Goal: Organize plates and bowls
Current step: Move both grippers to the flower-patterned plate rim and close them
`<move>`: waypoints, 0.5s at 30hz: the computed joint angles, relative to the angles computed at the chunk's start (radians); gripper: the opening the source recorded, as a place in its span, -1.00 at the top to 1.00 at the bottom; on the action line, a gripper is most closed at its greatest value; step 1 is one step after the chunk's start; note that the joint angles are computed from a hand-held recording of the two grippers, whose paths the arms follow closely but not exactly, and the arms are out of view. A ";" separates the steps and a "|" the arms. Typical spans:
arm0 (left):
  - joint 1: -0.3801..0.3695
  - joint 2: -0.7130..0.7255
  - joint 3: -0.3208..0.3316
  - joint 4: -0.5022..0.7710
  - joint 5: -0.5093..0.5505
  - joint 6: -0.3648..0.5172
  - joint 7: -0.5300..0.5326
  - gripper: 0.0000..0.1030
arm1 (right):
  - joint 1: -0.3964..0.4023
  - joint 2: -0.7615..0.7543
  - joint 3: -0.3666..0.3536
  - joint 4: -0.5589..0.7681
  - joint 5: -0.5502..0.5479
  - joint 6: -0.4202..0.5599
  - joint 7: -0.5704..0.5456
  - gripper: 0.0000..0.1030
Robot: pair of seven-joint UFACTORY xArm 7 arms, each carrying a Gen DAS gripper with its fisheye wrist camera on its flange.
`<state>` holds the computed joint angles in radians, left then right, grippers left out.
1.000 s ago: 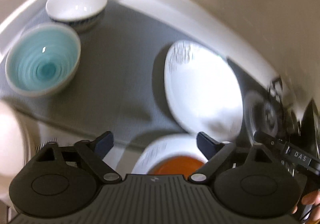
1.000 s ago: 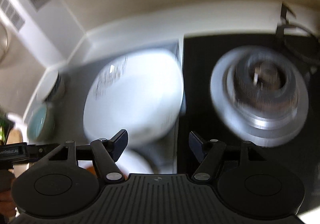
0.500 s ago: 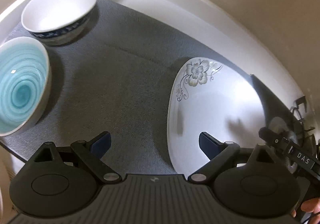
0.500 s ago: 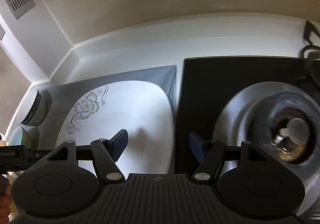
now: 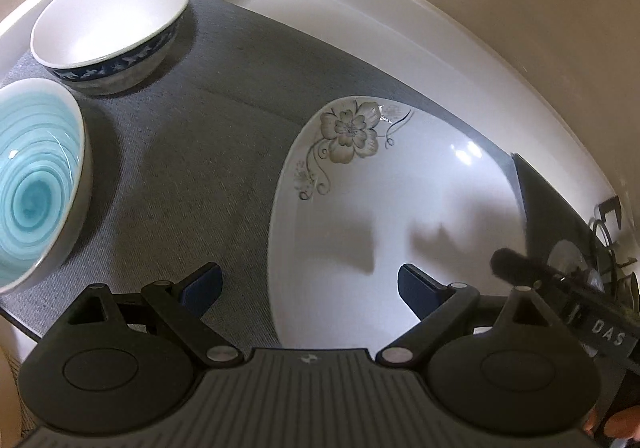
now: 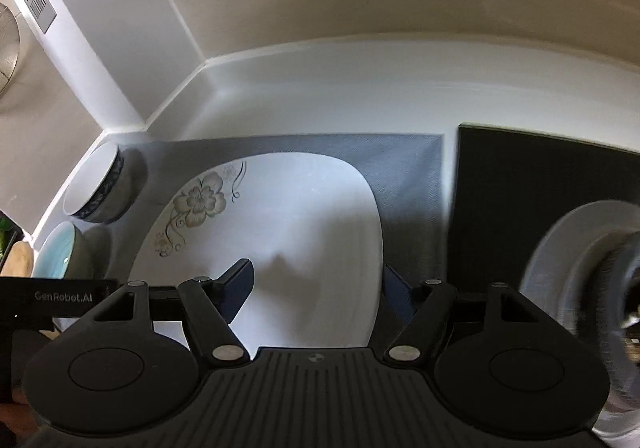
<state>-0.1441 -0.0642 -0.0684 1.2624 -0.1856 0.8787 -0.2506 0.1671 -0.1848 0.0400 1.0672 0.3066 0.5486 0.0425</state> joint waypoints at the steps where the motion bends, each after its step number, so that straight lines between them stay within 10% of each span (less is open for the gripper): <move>1: 0.000 0.003 0.001 0.002 -0.001 -0.003 0.000 -0.87 | 0.004 0.007 -0.004 0.000 0.020 -0.006 -0.008 -0.42; 13: -0.002 0.050 -0.004 0.041 0.005 -0.043 0.003 -0.87 | -0.002 0.057 -0.021 0.002 0.177 -0.027 -0.068 -0.29; 15: -0.004 0.049 -0.006 0.042 0.009 -0.049 0.016 -0.53 | -0.004 0.060 -0.017 0.000 0.186 -0.036 -0.072 -0.06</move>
<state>-0.1481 -0.0148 -0.0741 1.3039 -0.1766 0.8293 -0.2351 0.1632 -0.1244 0.0229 1.0673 0.4922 0.5122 -0.0298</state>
